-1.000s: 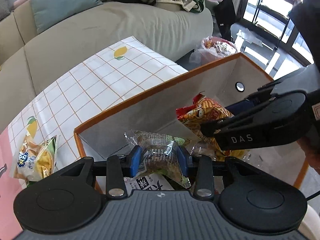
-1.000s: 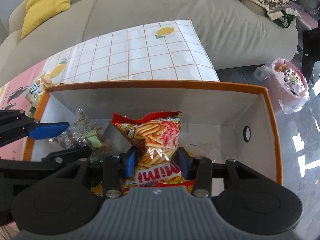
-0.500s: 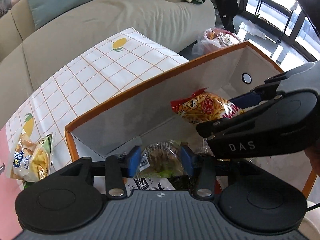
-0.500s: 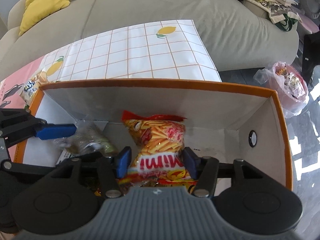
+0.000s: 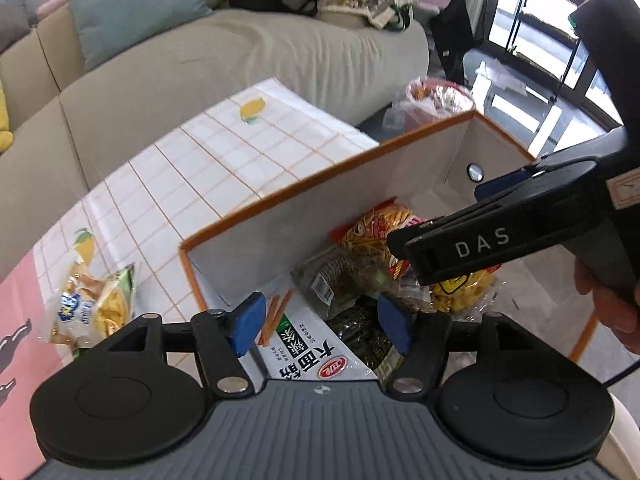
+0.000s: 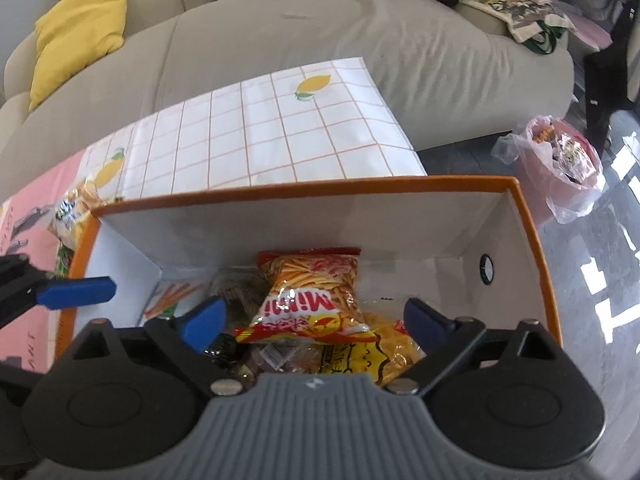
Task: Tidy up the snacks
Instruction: 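Withdraw both open tools from the box toward the remaining snacks, then grasp the green stick snack with the left tool while the right tool grasps the white chip bag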
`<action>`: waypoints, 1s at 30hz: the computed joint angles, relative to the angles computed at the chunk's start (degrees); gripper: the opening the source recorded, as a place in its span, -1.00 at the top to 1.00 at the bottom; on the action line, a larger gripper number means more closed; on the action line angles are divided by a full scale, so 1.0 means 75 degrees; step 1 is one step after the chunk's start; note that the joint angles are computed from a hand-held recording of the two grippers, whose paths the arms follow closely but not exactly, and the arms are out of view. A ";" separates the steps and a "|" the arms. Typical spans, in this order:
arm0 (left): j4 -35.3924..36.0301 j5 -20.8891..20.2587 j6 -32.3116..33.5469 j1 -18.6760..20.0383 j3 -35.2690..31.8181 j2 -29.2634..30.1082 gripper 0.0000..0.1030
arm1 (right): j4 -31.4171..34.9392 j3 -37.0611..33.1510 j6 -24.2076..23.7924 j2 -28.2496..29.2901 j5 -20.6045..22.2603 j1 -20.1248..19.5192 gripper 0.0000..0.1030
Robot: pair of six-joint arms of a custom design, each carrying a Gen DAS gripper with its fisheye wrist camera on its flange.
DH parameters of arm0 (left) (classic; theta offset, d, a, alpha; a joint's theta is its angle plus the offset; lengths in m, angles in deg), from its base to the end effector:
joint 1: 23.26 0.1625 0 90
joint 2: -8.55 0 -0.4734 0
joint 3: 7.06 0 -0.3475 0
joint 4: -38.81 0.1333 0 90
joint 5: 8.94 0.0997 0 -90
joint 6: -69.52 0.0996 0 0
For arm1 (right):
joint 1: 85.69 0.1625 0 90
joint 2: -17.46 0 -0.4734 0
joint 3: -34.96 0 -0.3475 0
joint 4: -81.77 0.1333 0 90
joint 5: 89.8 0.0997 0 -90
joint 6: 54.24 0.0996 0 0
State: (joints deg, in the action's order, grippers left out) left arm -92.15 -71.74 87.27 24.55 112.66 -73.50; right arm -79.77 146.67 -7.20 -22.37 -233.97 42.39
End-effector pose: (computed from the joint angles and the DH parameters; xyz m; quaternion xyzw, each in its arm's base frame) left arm -0.1665 -0.4499 0.3363 0.4795 0.8450 -0.0770 0.2238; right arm 0.3935 -0.4170 0.0766 -0.0682 -0.8877 0.3060 0.3372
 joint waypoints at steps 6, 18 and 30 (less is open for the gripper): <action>-0.0403 -0.0097 0.0168 -0.0178 0.0108 -0.0716 -0.47 | 0.0114 -0.0141 0.0339 0.0021 -0.0115 0.0401 -0.82; -0.0244 0.0245 0.0171 -0.0307 -0.0426 -0.1800 -0.47 | -0.1487 -0.0860 -0.0390 0.0897 -0.0437 0.1342 -0.77; 0.1231 0.0570 0.0322 0.0899 -0.1932 -0.1648 -0.42 | -0.1447 -0.2647 -0.2983 0.1854 0.0488 0.1328 -0.69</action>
State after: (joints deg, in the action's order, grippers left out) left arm -82.92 -67.46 89.68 31.29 98.17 -85.87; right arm -90.62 126.82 -29.58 -8.46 -230.31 52.35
